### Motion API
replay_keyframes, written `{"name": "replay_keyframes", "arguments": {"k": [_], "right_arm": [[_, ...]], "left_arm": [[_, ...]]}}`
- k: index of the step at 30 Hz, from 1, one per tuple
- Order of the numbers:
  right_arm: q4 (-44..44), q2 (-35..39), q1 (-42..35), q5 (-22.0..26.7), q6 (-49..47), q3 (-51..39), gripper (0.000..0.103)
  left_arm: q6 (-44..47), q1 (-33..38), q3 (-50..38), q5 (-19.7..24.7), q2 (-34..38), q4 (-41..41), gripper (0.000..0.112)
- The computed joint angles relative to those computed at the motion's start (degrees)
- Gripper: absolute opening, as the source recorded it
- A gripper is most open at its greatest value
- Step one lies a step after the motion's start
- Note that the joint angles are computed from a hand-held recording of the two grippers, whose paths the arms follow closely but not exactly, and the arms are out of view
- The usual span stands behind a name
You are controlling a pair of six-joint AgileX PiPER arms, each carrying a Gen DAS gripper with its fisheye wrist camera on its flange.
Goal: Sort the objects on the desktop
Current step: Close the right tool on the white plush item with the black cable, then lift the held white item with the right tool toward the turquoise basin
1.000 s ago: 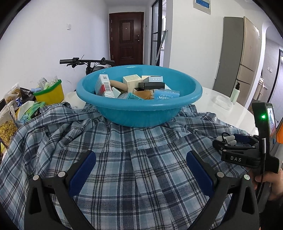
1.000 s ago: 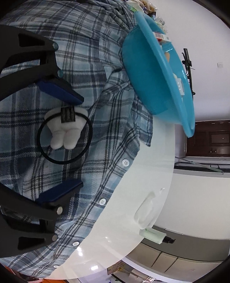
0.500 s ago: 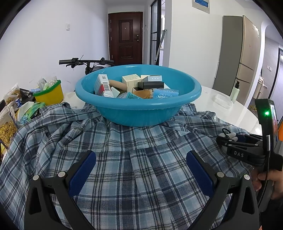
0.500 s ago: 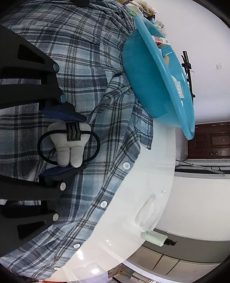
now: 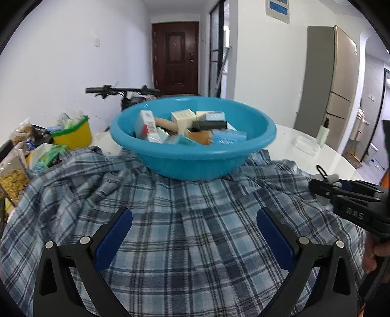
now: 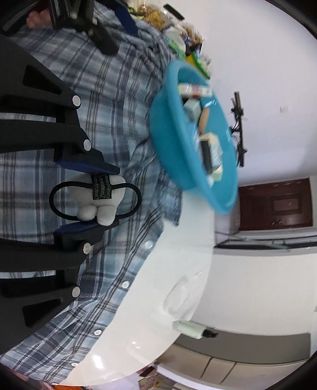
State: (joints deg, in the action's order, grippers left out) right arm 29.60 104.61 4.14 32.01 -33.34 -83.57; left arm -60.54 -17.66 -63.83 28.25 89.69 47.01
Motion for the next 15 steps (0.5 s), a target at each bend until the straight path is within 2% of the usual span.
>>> {"name": "replay_keyframes", "arguments": {"k": [2, 3, 15], "right_arm": [[1.87, -1.98, 0.78, -0.78, -1.82, 1.50, 0.033], [2.47, -2.67, 1.13, -1.04, -2.43, 1.91, 0.033], [10.46, -9.30, 6.56, -4.11, -8.99, 6.13, 0.033]], "left_arm": [[-9.92, -1.80, 1.59, 2.52, -1.26, 10.06, 0.103], [-12.27, -2.28, 2.21, 3.13, -1.99, 12.60, 0.103], [-15.50, 0.33, 6.57, 2.59, -11.30, 15.99, 0.103]]}}
